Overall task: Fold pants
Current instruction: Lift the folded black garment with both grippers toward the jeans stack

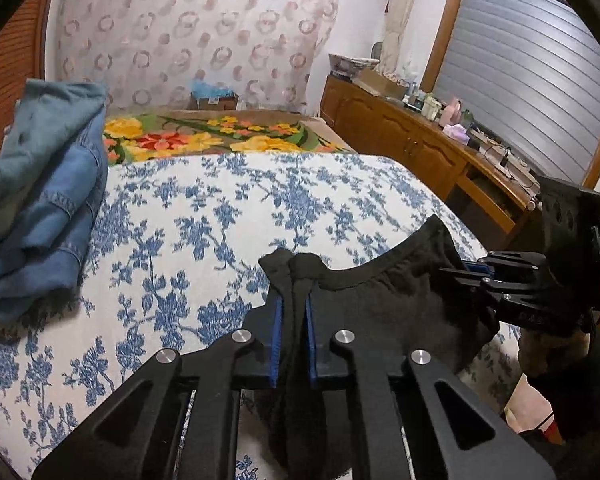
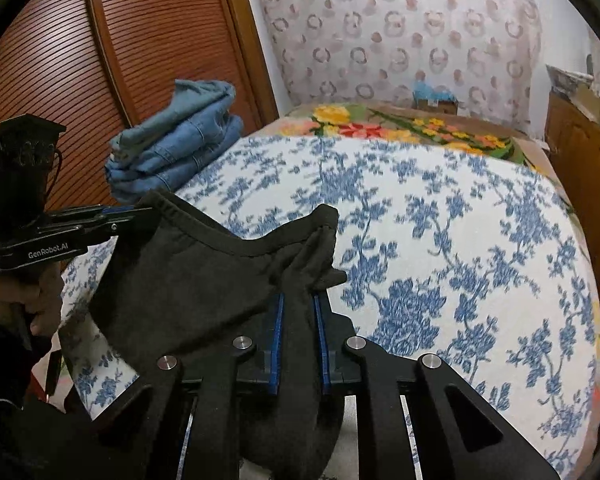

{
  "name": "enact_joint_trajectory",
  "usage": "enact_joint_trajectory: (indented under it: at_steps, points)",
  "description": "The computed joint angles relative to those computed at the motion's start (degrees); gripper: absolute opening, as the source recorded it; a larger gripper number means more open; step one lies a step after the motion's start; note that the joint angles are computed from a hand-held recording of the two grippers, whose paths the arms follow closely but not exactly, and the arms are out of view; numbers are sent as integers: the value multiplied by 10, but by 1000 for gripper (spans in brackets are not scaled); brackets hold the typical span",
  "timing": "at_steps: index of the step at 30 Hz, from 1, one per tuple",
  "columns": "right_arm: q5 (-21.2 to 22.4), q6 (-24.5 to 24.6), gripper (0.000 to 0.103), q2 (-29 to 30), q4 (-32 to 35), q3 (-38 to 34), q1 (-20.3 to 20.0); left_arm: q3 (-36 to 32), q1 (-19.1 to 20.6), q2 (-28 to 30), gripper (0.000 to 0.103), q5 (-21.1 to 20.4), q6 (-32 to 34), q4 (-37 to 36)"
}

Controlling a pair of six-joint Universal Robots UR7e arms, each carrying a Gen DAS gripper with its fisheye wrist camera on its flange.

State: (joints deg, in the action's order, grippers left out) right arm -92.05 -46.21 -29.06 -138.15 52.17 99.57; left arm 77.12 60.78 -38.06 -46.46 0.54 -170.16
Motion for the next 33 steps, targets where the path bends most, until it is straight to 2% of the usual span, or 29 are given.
enact_joint_trajectory:
  at_steps: [17,25,33]
  points:
    - [31,-40,14,12,-3,-63,20,-62,-22,9,10,16,79,-37]
    - [43,-79,14,29,-6,-87,28,-54,-23,0,10,30,90,-65]
    - [53,-98,14,102,70,-204,41,-26,-19,-23,10,54,84,-89]
